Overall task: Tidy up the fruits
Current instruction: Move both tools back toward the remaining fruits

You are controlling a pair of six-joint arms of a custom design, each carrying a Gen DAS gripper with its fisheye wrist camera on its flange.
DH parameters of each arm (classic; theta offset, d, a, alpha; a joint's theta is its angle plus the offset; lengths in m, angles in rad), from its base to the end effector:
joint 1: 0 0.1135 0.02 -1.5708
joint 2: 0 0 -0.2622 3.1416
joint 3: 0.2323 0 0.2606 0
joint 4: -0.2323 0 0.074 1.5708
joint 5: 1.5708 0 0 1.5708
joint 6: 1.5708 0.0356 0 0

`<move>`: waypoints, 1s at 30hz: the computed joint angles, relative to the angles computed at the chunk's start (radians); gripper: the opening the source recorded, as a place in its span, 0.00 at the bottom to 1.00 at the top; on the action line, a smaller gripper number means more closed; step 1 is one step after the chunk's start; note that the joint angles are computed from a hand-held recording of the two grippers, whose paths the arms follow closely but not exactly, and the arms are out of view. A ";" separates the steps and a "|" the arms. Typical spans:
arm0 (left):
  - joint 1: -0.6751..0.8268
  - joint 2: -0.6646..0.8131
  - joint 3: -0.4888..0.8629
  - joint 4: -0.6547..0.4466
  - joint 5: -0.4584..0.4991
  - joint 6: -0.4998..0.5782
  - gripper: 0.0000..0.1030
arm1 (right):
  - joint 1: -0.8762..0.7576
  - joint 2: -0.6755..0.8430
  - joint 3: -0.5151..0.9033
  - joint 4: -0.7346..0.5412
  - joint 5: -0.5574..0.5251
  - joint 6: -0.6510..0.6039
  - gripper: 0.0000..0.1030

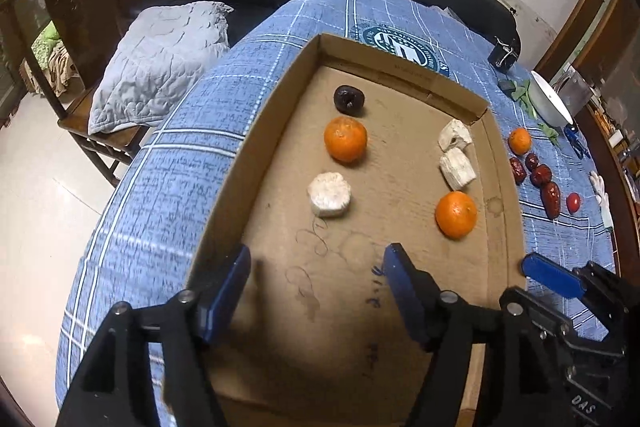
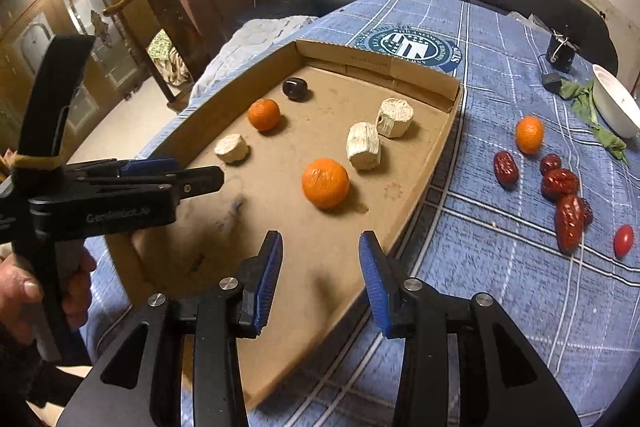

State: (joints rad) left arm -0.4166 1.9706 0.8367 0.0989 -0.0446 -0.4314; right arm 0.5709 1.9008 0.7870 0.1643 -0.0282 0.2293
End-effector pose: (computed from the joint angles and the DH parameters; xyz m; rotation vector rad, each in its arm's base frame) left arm 0.3112 -0.1360 0.0564 -0.0355 2.6247 -0.2431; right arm 0.2809 0.1816 0.0713 -0.4461 2.5183 0.3530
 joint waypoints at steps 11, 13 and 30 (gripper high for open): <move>-0.131 -0.068 -0.014 -0.027 -0.106 -0.080 0.78 | -0.052 -0.132 -0.176 0.031 -0.012 -0.024 0.40; -0.158 -0.067 0.000 -0.040 -0.120 -0.090 0.79 | -0.085 -0.158 -0.215 0.039 -0.027 -0.031 0.40; -0.401 0.017 0.227 -0.222 -0.243 -0.153 0.86 | -0.528 -0.226 -0.344 0.051 -0.192 -0.217 0.41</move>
State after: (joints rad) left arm -0.8176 1.9881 1.0641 -0.1235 -0.2875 -0.5843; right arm 0.0433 1.6745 0.4434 0.2158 -0.2206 0.0128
